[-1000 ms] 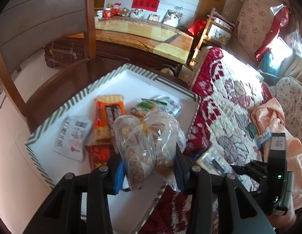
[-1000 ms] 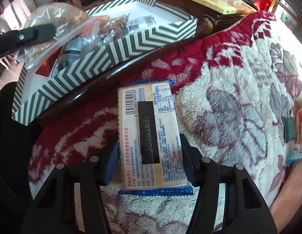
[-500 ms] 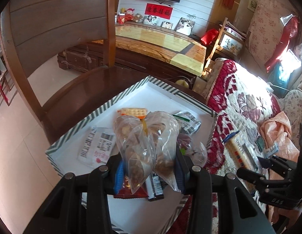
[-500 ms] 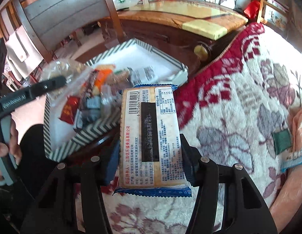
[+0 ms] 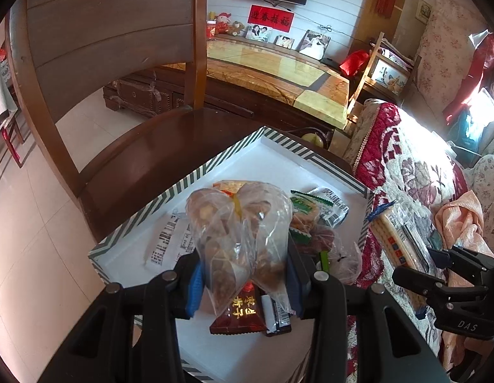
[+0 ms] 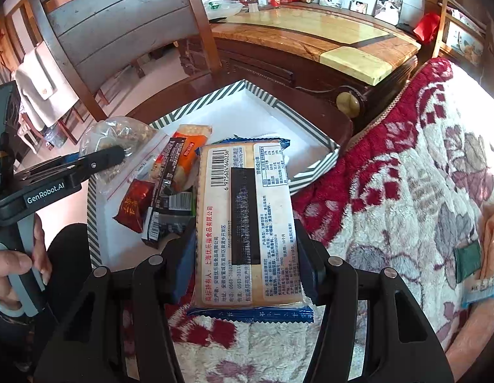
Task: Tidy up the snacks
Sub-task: 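Carry the nut bag and cracker box over the white tray, then open both grippers to drop the nut bag and cracker box into the tray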
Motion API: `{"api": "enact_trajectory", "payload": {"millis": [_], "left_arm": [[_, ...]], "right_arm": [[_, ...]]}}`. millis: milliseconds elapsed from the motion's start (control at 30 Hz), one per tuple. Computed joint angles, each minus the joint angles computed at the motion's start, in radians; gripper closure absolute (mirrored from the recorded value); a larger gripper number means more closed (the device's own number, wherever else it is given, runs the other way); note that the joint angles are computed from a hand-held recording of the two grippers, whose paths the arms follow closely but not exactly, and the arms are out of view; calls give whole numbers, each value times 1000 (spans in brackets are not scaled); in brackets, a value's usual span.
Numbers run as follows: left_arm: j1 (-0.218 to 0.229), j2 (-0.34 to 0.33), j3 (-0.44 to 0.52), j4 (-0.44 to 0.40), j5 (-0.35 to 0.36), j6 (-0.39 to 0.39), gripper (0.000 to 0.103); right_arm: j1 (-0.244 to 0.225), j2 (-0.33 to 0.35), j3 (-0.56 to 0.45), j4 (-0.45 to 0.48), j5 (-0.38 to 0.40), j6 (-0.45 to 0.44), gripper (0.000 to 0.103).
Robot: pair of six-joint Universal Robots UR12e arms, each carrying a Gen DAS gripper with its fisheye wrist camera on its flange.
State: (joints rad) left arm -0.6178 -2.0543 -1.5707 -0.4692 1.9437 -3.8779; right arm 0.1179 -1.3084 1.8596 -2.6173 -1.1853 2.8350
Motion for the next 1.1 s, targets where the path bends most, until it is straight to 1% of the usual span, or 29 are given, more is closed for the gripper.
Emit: {"api": "enact_trajectory", "payload": {"millis": [467, 867, 1100], "left_arm": [[21, -10, 5, -30, -31, -31, 58], [32, -31, 23, -61, -48, -51, 58], [36, -39, 32, -87, -56, -63, 58]], "right_arm": [[32, 45, -56, 41, -5, -7, 48], [49, 81, -99, 74, 2, -3, 48], [69, 109, -132, 89, -4, -12, 48]]}}
